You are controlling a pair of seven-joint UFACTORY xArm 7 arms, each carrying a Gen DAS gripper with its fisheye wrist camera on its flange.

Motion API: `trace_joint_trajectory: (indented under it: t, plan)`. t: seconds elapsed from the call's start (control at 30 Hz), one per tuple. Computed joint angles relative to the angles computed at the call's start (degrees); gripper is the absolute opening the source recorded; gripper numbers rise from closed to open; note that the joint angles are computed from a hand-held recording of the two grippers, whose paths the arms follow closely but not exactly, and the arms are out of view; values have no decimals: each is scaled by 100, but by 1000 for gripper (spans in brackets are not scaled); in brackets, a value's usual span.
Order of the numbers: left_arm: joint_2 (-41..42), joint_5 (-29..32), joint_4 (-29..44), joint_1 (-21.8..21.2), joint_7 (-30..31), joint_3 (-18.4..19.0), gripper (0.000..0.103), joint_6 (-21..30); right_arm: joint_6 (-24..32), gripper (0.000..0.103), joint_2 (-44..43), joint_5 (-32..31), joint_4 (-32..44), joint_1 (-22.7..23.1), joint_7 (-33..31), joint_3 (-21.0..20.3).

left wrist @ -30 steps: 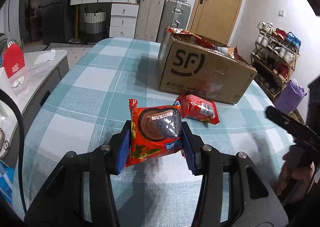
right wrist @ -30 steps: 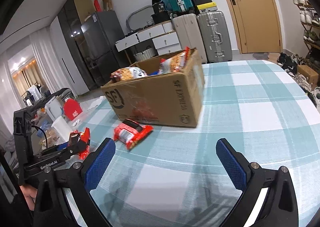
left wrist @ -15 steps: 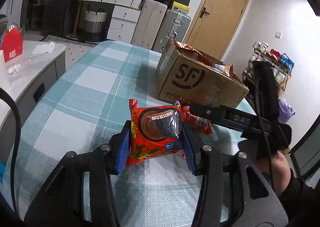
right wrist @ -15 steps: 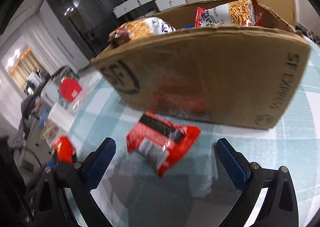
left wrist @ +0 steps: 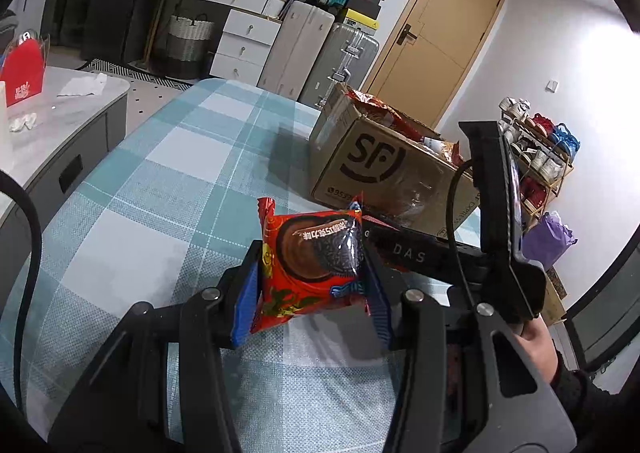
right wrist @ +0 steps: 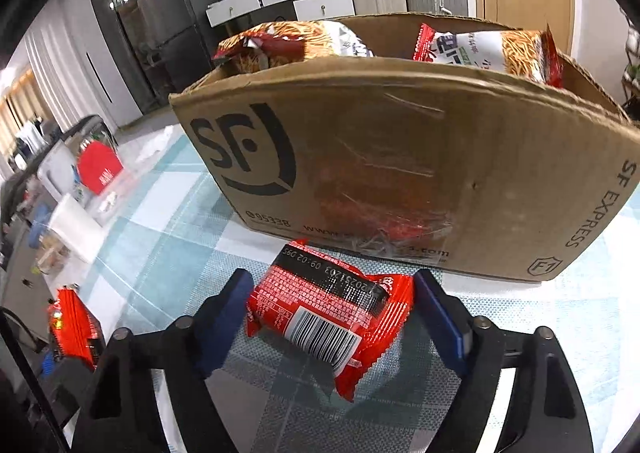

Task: Organize snacks
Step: 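Grasp the red chocolate cake pack with the left gripper while the right gripper grasps the red wafer pack, then lift both held red packs and carry them over the box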

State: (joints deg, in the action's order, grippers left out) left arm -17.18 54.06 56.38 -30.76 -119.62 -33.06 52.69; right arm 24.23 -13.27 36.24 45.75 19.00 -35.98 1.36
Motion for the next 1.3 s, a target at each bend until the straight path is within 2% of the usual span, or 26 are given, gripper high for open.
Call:
trace_joint_trajectory:
  t: [0.03,0.1,0.2,0.23,0.33,0.5,0.63,0.83,1.0,1.1,1.3]
  plan:
    - [-6,-8,-3,-5,3,5,44,-3,-8,69,-1,-4,3,25,-33,20]
    - [-21,-10,-23,-1,-27,11,44,-18,112,59,-62,412,-19,202,-567,-143]
    - [-24,14,-29,16,-100,-8,44,3,24,57,-258,923,-154,345,-1152,-221]
    - [-25,18,-30,18,-117,-15,44,19,31,57,-307,908,-195,336,-1216,-200]
    - [-14,33,-18,12,-97,-23,44,32,267,57,-518,1049,-334,323,-1380,-291]
    - [17,-27,0,-21,-70,4,44,62,841,57,-1102,1629,-650,295,-1663,-619]
    - [56,-114,26,-31,-11,48,44,75,1355,57,-1686,1598,-889,44,-1804,-936]
    - [372,-172,383,-158,309,31,44,543,2225,57,-2275,1555,-1033,-336,-1972,-1446]
    - [875,-132,976,-505,740,68,44,1400,2892,57,-2702,1425,-1107,-711,-2272,-1850]
    - [974,-195,1126,-696,727,284,44,1372,3319,57,-2771,1501,-1060,-873,-2411,-2123]
    - [1415,48,1874,-1148,1180,459,44,1967,3658,57,-2863,1568,-950,-1313,-2439,-2239]
